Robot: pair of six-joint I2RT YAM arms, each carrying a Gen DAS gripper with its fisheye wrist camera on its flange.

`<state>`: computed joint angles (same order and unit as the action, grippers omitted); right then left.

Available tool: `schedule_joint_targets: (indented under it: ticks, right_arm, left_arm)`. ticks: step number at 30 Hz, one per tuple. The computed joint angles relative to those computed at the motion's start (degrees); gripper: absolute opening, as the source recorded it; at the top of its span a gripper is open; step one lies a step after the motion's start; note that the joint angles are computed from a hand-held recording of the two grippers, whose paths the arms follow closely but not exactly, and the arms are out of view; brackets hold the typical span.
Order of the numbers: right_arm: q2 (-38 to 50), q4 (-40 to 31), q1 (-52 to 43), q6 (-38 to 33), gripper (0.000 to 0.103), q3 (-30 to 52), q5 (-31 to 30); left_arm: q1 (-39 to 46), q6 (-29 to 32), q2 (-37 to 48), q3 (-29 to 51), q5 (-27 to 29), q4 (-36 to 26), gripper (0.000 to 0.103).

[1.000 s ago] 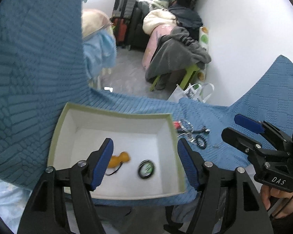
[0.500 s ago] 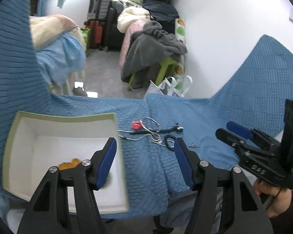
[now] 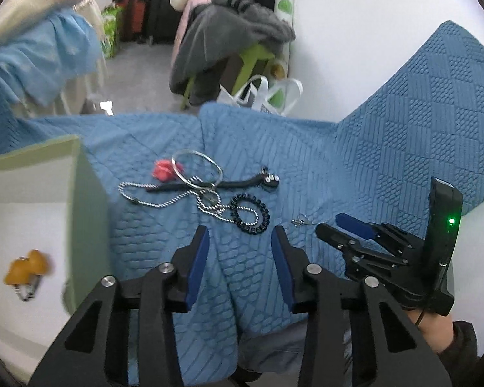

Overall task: Organize jewelry
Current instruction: 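Move both tools back toward the remaining jewelry, then grasp the black coiled hair tie with the left tool while the right tool grasps the small keyring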

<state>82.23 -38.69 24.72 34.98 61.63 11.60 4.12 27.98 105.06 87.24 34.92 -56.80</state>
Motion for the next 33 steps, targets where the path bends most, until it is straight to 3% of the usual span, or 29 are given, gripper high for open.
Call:
schedule_joint_targets:
  ticks: [7,12,14,16,18,20,29,31,33]
  right_arm:
    - [5.52,3.41,-3.44,-5.75,0.037,0.06,-4.48]
    - [9.14,2.09,-3.46,-8.98,0.032,1.35,-2.37]
    - [8.93,2.87,-2.96,-9.9,0.028,0.8,-1.32]
    - [8.62,3.2,-3.06,-9.99,0.014,0.51,-2.08]
    - [8.67,2.46,-2.83,-9.94,0.013,0.89,-1.93]
    - [8.24,2.85,-3.4,-9.23,0.004,0.83,-3.5]
    - [4.7,5.35,-5.0,-6.25,0.002,-1.1,-5.71]
    - [4.15,5.48,-4.9,-5.64,0.002,-1.41,-5.46]
    - [3.42,5.77,-5.16,-5.17,0.002,-1.93,-5.9]
  left_arm:
    - [-3.38,-4.11,6.21,0.52,-1.85,2.92,0.027]
    - [-5.08,-5.81,8.36,0.39,-2.3,4.9,0.024]
    - [-5.48,-6.36,8.54,-0.01,-2.42,5.88,0.024]
    - [-5.77,-6.98,8.8,-0.46,-2.52,6.97,0.024]
    - [-5.82,-7.3,9.04,-0.78,-2.47,7.4,0.024]
    - [-5.9,-7.33,9.21,-0.74,-2.44,7.78,0.024]
    - [-8.75,-7.74,8.37,-2.47,-5.43,12.75,0.022]
    - [-10.24,-7.84,7.67,-3.59,-9.4,14.92,0.009]
    - [-11.47,-7.05,7.22,-4.42,-10.92,16.53,0.009]
